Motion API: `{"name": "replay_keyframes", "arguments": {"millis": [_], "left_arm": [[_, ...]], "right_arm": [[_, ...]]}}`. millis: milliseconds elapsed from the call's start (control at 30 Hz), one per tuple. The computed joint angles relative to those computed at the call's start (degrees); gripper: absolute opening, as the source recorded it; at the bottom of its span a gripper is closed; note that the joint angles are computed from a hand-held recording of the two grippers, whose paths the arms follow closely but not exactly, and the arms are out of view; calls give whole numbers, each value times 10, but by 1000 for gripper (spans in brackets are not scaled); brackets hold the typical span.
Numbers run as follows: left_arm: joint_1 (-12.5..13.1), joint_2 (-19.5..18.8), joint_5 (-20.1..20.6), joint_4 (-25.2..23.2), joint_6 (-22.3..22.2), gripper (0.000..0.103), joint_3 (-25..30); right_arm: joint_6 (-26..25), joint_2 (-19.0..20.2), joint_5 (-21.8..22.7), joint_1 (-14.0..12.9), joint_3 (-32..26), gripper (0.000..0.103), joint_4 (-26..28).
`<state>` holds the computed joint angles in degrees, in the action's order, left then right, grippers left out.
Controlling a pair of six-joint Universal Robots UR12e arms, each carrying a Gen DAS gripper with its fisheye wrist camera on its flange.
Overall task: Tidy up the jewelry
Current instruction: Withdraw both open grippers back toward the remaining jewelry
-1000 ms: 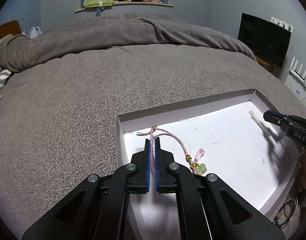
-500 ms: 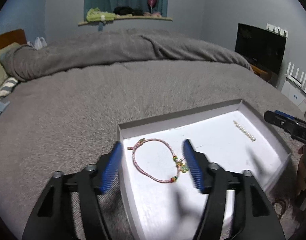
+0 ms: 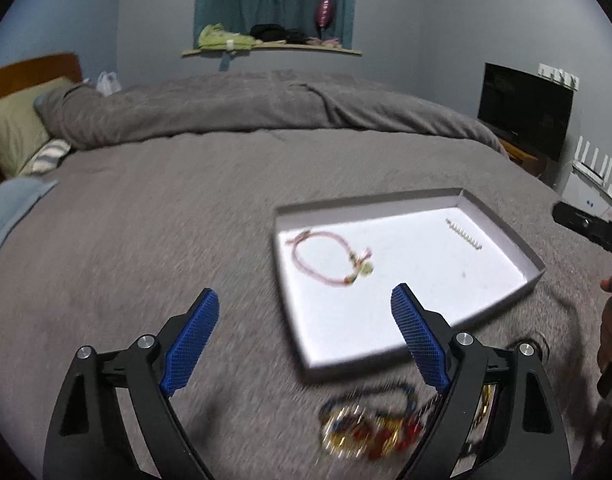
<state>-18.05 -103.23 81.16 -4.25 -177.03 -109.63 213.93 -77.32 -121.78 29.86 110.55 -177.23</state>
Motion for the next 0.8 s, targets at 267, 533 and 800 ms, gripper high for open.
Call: {"name": "replay_keyframes", "arguments": {"millis": [267,533,800], "left_arm": [[12,22,6,-4,14,89,-44],[18,29,-10,-23,28,89,-64],[19,27,-39,-23,45,87,-66]], "right_arm": [[20,-20,-11,14,40,98,29],[37,-34,17,20,68,98,47],[15,-28,44,25,61,97,66]]}}
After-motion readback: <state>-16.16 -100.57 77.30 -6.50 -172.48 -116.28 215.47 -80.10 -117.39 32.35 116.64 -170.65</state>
